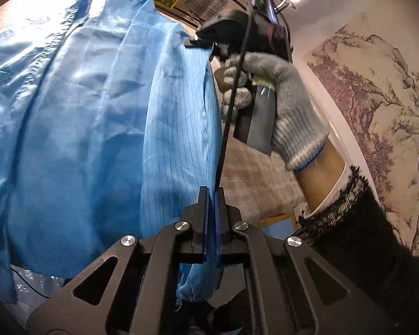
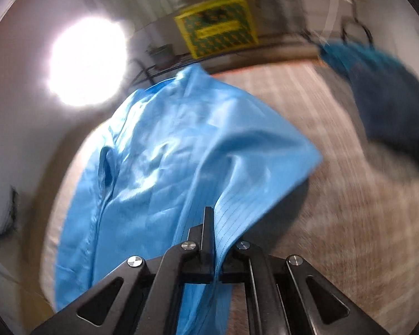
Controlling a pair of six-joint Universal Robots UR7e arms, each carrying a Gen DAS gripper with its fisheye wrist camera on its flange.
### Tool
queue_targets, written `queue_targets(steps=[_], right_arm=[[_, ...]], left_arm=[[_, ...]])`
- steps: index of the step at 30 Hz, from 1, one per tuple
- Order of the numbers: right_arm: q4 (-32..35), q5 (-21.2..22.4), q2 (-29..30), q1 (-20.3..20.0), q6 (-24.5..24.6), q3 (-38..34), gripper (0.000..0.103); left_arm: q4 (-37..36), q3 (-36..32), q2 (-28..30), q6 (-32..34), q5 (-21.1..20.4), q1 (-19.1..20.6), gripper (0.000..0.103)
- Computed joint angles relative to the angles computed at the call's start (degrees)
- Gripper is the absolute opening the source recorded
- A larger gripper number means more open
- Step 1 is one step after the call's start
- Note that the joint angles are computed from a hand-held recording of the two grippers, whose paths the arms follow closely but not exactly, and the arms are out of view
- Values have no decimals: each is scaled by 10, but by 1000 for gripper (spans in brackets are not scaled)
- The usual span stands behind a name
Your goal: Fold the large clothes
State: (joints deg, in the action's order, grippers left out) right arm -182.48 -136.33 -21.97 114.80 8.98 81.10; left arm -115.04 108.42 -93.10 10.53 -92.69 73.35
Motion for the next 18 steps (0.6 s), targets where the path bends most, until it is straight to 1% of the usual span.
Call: queue_targets(steps=[2,4,8,9,12,14,16,17,18], right_arm=[[23,-25,28,11,-38,-45,0],[58,-53,66,24,-77,-105,0],[146,-89,147,39,-125,-234,0],[163,-96,167,41,-132,-265,0],[244,-115,235,44,-161,-374,0],[282,-126,267,44,-172,-426,0],[326,-122,280,40,-159,-450,1],[342,-111,278,39,-150,-450,7],[349,-94,269,36,-139,-437,10]], left_arm=[[8,-12,4,4,-7,16,1],[12,-22,8,2,-13,35,1],[23,-44,18,-4,-14,71,0],[24,-49,19,-4,-11,77,0],[29,-62,25,-6,-10,93,0],[27,-65,28,-7,-6,98,0],[30,-66,29,-8,-5,102,0],[31,-67,30,-7,-4,103,0],[32,-68,32,-7,-2,103,0]])
